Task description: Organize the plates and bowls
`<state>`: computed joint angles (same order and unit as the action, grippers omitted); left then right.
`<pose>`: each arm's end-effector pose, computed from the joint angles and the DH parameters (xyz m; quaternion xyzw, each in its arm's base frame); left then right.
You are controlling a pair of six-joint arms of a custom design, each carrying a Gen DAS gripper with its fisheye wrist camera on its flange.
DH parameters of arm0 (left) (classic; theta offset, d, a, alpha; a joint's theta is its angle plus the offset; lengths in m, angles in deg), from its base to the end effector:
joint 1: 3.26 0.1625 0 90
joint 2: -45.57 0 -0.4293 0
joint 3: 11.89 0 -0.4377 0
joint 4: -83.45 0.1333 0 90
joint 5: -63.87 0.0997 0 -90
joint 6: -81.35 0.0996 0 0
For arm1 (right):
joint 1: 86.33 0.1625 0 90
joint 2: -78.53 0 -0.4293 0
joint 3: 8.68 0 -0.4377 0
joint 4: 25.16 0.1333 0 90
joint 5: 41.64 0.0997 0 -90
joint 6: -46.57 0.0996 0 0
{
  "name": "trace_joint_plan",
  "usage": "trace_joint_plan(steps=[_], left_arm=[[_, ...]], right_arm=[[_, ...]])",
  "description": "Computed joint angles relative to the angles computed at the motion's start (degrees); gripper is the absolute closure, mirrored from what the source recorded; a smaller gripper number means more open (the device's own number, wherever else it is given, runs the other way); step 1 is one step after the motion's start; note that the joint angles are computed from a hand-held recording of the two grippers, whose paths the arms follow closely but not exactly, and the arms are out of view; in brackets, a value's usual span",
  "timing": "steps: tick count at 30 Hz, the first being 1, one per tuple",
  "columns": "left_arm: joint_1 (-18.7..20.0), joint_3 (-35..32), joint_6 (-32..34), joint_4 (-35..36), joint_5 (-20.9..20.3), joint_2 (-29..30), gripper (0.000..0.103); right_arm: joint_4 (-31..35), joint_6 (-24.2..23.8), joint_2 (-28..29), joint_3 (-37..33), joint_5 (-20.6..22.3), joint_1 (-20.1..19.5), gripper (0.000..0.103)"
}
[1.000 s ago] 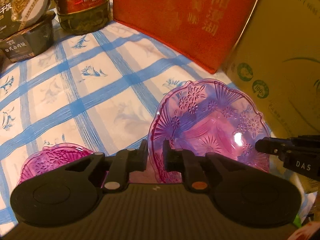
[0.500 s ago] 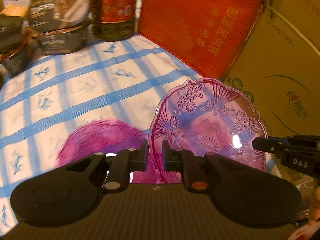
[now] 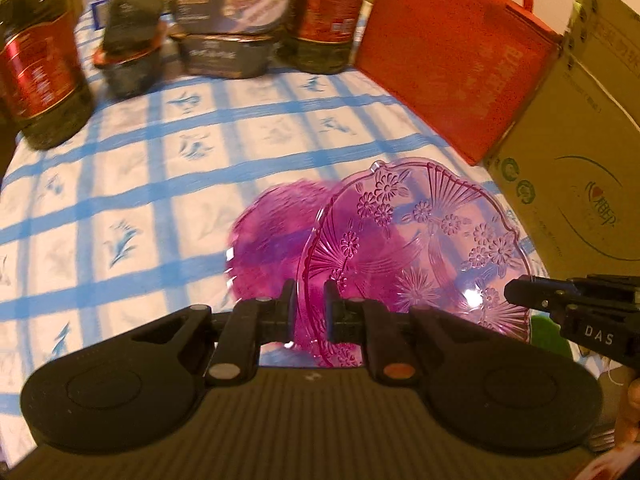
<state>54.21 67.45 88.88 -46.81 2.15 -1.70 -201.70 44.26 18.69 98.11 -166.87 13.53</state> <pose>-0.2637 -0.7491 0.1728 0.3149 0.9147 -0.1203 0.2229 0.1849 -0.6207 0.2147 -0.0068 -0.9026 0.3408 0.2629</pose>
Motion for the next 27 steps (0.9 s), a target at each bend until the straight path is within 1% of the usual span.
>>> trace_joint_plan(steps=[8, 14, 21, 27], left_arm=[[1.24, 3.26, -1.62, -0.47, 0.16, -3.79, 0.092], [1.59, 4.44, -2.37, -0.45, 0.10, -5.00, 0.092], [1.73, 4.02, -2.28, -0.74, -0.53, -4.54, 0.092], [1.98, 1.43, -1.95, -1.68, -0.11, -1.98, 0.092]], right_arm=[[1.14, -0.21, 2.03, -0.97, -0.38, 1.62, 0.091], [1.43, -0.20, 2.52, -1.07, -0.52, 2.02, 0.091], [1.75, -0.05, 2.58, -1.55, -0.69, 1.70, 0.091], [2.95, -0.90, 3.72, -4.31, -0.04, 0.62, 0.091]])
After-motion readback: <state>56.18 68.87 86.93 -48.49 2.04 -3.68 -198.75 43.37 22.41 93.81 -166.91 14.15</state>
